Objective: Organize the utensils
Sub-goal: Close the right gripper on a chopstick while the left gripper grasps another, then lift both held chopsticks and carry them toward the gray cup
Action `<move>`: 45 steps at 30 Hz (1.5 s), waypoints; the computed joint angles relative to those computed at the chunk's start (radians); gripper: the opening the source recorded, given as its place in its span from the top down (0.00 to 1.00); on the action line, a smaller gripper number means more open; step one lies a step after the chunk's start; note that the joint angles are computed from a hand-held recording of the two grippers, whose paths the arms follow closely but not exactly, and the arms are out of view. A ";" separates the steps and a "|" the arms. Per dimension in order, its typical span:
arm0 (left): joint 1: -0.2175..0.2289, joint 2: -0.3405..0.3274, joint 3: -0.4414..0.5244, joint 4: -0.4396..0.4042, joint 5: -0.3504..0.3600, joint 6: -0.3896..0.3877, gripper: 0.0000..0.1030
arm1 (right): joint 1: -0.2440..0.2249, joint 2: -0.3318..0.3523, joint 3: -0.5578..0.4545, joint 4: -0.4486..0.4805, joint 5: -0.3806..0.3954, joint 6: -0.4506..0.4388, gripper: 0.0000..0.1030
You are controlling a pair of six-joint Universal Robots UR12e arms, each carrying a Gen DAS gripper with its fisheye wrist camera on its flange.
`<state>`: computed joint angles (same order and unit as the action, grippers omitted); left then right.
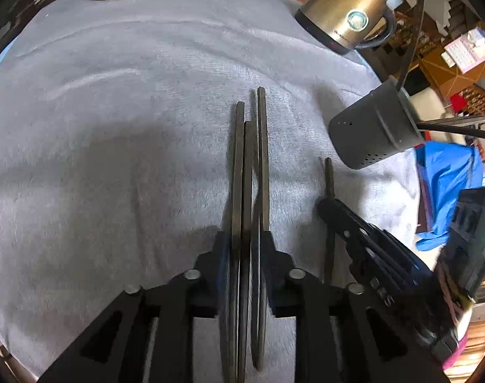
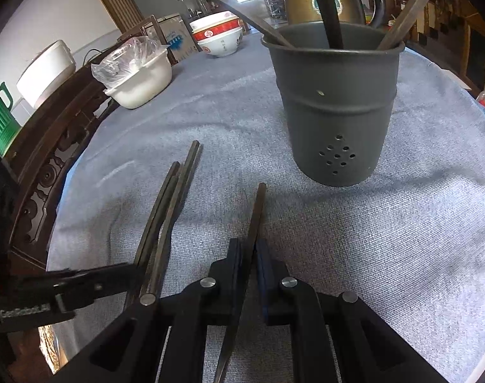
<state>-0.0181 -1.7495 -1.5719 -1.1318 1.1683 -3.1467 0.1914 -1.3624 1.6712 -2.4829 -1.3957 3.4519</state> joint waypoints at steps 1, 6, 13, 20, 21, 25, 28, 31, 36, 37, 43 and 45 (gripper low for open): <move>-0.002 -0.002 -0.003 0.021 0.004 -0.006 0.75 | -0.001 -0.001 0.001 0.000 0.003 -0.001 0.89; 0.017 -0.008 -0.001 0.041 0.008 -0.045 0.75 | -0.003 -0.003 0.004 -0.003 0.011 -0.001 0.89; 0.054 -0.009 0.001 0.057 0.017 -0.103 0.76 | -0.001 -0.002 0.003 -0.005 0.003 -0.002 0.89; 0.068 -0.036 0.045 0.059 0.021 -0.124 0.76 | 0.000 -0.002 -0.001 0.000 0.003 -0.001 0.88; 0.067 -0.046 0.059 0.055 0.028 -0.124 0.76 | 0.000 -0.001 -0.002 0.001 0.001 -0.002 0.88; 0.072 -0.098 0.139 -0.015 -0.001 -0.123 0.76 | 0.001 0.001 -0.004 0.001 -0.002 -0.007 0.88; 0.063 -0.140 0.206 -0.086 0.005 -0.131 0.76 | -0.003 0.002 -0.003 0.002 0.008 -0.004 0.88; 0.054 -0.173 0.256 -0.148 0.037 -0.138 0.76 | -0.004 0.002 -0.004 0.002 0.011 -0.002 0.88; 0.039 -0.206 0.296 -0.170 0.062 -0.161 0.77 | -0.004 0.001 -0.002 -0.002 0.012 -0.004 0.88; 0.037 -0.210 0.301 -0.170 0.065 -0.161 0.77 | -0.004 0.001 -0.001 -0.003 0.012 -0.004 0.88; 0.035 -0.207 0.294 -0.161 0.095 -0.145 0.91 | -0.007 -0.001 0.001 -0.004 0.019 -0.004 0.88; 0.044 -0.201 0.288 -0.167 0.095 -0.133 0.92 | -0.005 -0.001 0.000 -0.005 0.014 -0.005 0.88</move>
